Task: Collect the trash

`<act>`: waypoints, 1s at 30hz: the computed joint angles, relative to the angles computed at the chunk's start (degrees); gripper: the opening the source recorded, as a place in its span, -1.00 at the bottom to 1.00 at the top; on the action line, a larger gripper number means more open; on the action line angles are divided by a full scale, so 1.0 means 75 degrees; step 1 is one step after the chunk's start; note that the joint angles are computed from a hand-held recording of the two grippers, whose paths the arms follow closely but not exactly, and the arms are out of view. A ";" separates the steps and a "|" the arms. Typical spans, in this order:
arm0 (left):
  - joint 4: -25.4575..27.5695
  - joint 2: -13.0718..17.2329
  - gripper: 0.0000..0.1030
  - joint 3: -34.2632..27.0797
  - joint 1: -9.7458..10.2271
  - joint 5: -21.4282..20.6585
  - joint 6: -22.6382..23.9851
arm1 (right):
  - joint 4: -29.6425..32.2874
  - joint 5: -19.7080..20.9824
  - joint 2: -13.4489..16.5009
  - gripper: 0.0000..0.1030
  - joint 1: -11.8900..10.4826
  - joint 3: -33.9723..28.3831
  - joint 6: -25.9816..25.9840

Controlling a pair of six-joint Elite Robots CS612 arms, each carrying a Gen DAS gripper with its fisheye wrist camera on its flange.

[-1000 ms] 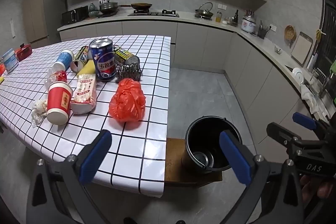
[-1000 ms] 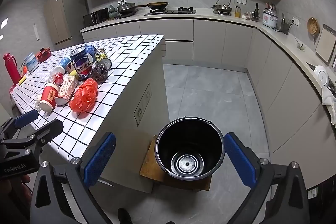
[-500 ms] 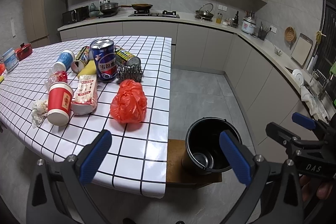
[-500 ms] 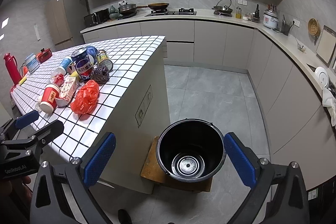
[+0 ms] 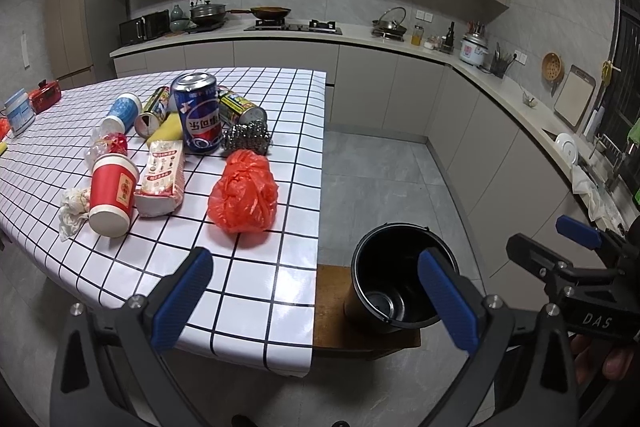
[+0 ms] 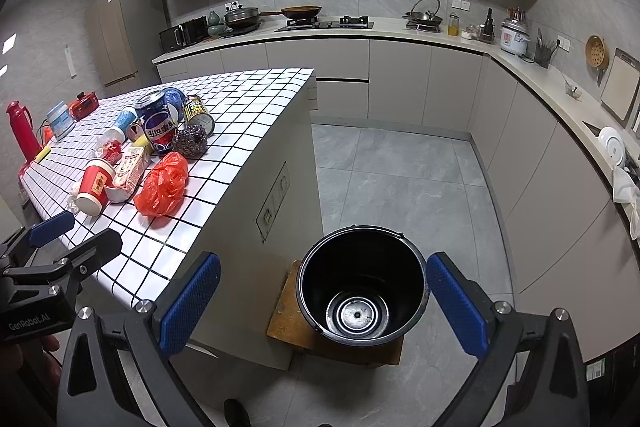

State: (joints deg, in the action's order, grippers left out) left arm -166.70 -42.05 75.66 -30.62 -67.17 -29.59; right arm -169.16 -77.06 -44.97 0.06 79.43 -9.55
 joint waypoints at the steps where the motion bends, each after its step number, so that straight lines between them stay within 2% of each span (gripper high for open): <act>1: 0.0007 0.0000 0.99 -0.0004 -0.0011 0.0016 -0.0006 | 0.0001 -0.0003 0.0004 1.00 0.0003 -0.0004 0.0005; 30: 0.0018 -0.0007 0.99 -0.0020 0.0027 -0.0019 -0.0032 | 0.0002 0.0067 -0.0031 1.00 -0.0048 0.0029 -0.0001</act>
State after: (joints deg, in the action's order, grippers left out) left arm -166.57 -42.10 75.51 -30.42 -67.32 -29.83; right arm -169.14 -76.57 -45.20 -0.30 79.64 -9.56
